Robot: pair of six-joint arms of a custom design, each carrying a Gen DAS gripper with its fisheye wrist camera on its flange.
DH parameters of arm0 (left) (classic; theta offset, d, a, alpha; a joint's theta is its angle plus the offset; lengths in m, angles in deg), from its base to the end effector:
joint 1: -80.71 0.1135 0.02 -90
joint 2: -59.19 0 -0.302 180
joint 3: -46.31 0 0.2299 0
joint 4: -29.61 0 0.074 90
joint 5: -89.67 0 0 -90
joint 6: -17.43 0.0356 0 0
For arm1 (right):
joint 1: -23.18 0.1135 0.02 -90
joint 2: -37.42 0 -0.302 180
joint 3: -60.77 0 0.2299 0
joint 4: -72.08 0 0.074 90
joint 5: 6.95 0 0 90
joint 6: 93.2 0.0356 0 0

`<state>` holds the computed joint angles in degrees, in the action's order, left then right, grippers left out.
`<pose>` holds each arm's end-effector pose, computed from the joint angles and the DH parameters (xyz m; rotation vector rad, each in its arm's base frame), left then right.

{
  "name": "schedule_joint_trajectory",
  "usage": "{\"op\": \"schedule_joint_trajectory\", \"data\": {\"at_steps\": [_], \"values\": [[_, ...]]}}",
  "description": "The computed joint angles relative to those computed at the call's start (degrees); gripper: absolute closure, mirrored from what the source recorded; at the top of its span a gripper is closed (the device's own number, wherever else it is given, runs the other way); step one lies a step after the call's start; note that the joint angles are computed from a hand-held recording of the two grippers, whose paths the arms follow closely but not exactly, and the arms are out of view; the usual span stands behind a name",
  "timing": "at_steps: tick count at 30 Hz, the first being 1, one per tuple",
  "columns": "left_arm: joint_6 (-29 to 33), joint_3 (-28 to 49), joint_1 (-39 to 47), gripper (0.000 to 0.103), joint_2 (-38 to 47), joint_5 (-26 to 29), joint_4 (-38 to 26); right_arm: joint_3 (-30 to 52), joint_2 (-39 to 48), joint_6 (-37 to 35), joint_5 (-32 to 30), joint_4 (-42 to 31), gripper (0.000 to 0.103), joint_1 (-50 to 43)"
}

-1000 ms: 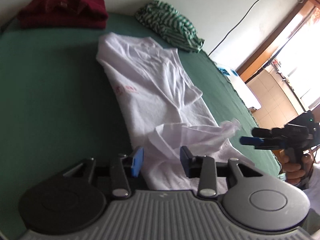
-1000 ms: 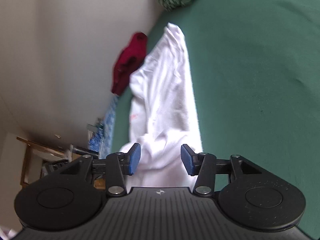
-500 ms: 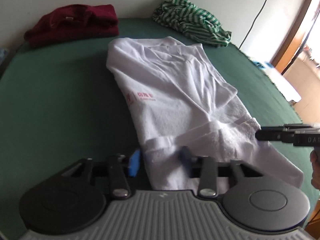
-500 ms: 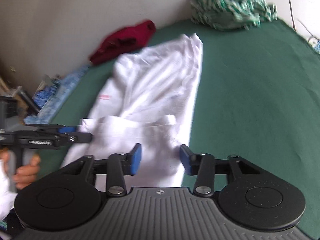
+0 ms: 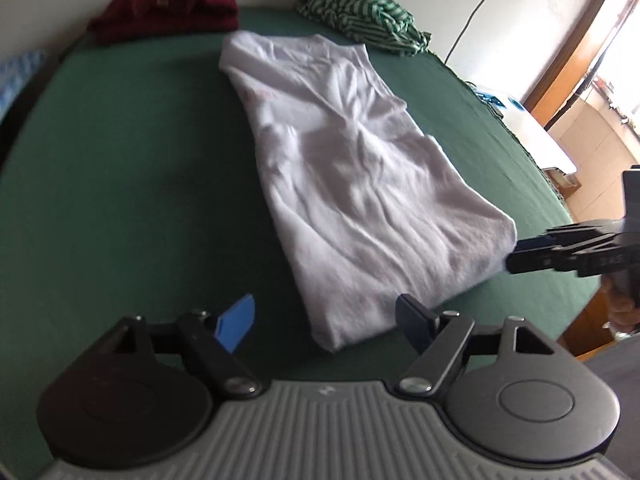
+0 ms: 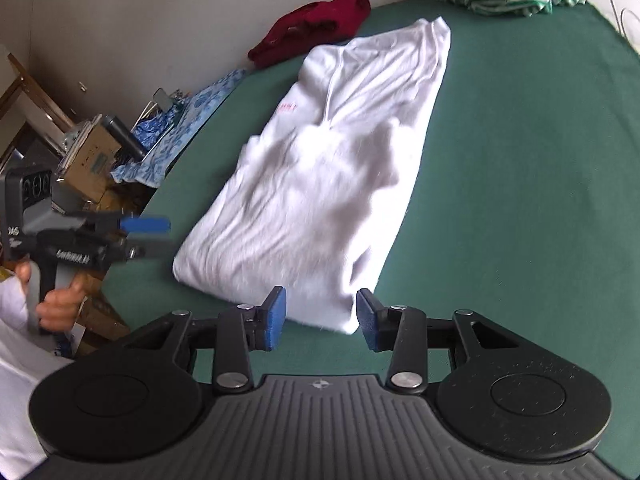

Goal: Fold clothes

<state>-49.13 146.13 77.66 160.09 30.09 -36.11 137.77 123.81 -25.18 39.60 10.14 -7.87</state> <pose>0.3468 -0.0365 0.3095 0.7346 2.4897 -0.5994 0.2352 -0.1130 0.2828 0.0336 2.4408 0.6897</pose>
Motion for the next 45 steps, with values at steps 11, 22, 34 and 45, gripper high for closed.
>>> {"op": "schedule_joint_trajectory", "data": {"at_steps": [11, 22, 34, 45], "values": [[4.0, 3.7, -0.2, 0.099, 3.3, 4.6, -4.1, -0.5, -2.1, 0.1, -0.4, 2.0, 0.096, 2.6], [16.0, 14.8, 1.6, 0.098, 11.4, 5.0, -16.7, 1.9, -2.1, -1.3, 3.3, -5.4, 0.096, 2.8], [16.9, 24.0, 3.6, 0.054, 16.8, 6.5, -18.2, 1.3, -1.5, 14.8, 4.8, 3.7, 0.056, 2.9], [10.0, 25.5, -0.8, 0.097, 19.1, 5.1, -12.5, 2.1, 0.9, 16.6, 11.2, 12.9, 0.097, 8.4]]}}
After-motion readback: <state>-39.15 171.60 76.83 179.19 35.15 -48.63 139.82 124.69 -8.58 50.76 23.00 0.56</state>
